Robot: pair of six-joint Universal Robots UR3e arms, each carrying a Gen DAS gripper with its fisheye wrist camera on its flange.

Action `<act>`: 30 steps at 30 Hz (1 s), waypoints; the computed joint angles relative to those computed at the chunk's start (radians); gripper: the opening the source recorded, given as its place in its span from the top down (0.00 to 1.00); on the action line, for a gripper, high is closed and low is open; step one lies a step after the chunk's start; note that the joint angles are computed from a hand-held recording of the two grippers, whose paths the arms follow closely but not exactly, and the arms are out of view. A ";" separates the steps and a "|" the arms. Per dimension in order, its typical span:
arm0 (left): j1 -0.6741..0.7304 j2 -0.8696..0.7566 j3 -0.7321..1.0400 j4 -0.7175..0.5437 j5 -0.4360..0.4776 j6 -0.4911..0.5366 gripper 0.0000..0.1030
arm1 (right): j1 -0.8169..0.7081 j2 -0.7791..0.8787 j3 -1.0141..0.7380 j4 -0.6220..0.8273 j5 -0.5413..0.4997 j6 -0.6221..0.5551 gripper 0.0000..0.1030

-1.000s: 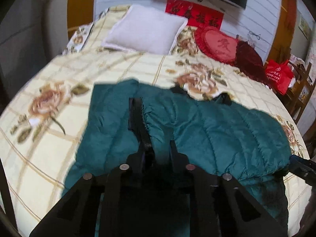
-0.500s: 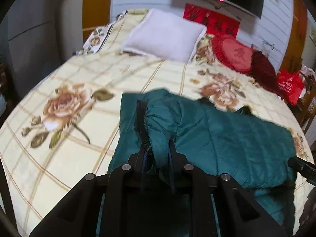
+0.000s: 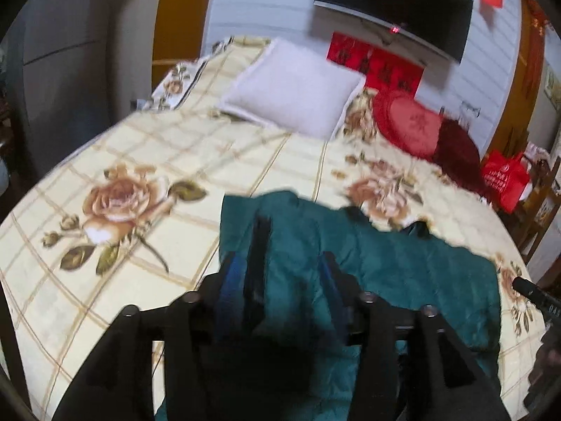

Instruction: Fold large clothes

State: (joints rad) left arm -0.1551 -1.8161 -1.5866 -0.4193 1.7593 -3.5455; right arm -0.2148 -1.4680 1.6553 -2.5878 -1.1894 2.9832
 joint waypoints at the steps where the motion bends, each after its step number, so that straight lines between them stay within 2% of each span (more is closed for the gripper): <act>1: -0.001 -0.012 0.018 -0.001 -0.003 0.005 0.41 | -0.010 0.007 -0.030 0.027 0.003 0.013 0.28; 5: -0.034 -0.126 0.150 -0.065 0.005 0.023 0.41 | -0.006 0.071 -0.143 0.107 0.028 0.018 0.28; 12: -0.081 -0.392 0.445 -0.238 0.069 0.041 0.41 | 0.155 0.300 -0.314 0.115 -0.131 0.005 0.28; 16: -0.090 -0.463 0.506 -0.218 0.078 0.065 0.41 | 0.173 0.411 -0.390 0.085 -0.235 0.052 0.28; 19: -0.087 -0.481 0.507 -0.189 0.064 0.063 0.41 | 0.140 0.463 -0.421 0.081 -0.191 0.075 0.28; 25: -0.097 -0.506 0.542 -0.212 0.087 0.065 0.41 | 0.173 0.415 -0.399 0.082 -0.269 0.074 0.27; 27: -0.092 -0.502 0.534 -0.206 0.077 0.063 0.41 | 0.176 0.326 -0.293 -0.001 -0.231 0.069 0.27; 30: -0.092 -0.500 0.528 -0.202 0.077 0.062 0.41 | 0.198 0.244 -0.215 -0.031 -0.173 0.034 0.27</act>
